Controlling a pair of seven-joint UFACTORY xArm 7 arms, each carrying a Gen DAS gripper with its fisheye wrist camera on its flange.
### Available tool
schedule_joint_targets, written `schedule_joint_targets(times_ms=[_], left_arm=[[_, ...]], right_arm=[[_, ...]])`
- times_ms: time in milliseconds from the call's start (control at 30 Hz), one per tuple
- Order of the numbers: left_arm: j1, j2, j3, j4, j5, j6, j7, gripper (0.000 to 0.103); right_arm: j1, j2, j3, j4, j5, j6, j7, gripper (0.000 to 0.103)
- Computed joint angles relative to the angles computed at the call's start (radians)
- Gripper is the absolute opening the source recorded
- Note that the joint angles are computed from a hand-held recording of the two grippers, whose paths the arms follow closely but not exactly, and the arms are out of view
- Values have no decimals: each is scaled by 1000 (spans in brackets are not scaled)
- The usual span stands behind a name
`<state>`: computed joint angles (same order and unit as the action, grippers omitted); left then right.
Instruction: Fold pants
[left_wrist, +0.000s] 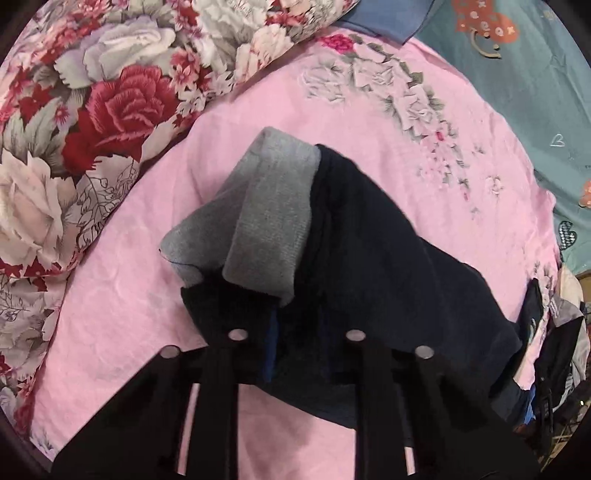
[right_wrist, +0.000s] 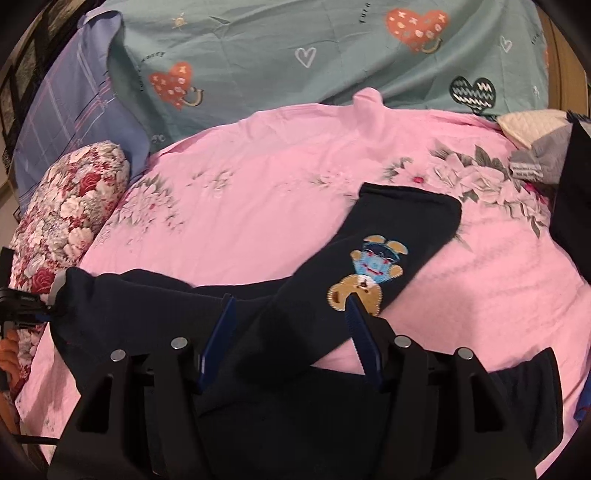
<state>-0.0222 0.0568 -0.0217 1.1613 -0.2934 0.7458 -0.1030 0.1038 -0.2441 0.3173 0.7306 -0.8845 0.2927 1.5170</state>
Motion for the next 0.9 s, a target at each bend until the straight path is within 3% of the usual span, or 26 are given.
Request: schedule_joint_targets(times_ms=[167,300,367,433,467,633,767,833,867,900], left_arm=[[1,-104,9,-70,26,-47,29,14],[10,-184,57,-129,-106,-6,179,14],[13,-186,65,-141,-118,-3,213,14],[18,-162,63,-145,-110,-12,215,17],[19,-143,58,-142,-104,-9,198,18],[25,-122,45,-167,-91,-30,186,25],[27,-132,47,-173,-97,-36,204,28],[28,-134,48,-175,-95,-42,215,29],[28,-132,47,-174,-90,-46,213,29],[28,-129,46,-172,-86,-47,211,30]], right_arm=[[9,9,-1,6,23,70,3,62],[41,16,-11,41,79,195,-25,62],[70,46,-3,121,108,369,-81,62],[97,108,-30,213,144,456,-170,72],[104,144,-51,251,158,462,-204,76],[148,373,-135,490,252,522,-335,76],[198,567,-199,723,284,737,-392,76],[198,563,-227,708,321,707,-375,77],[198,551,-244,688,340,691,-360,70],[195,533,-256,663,359,658,-360,36]])
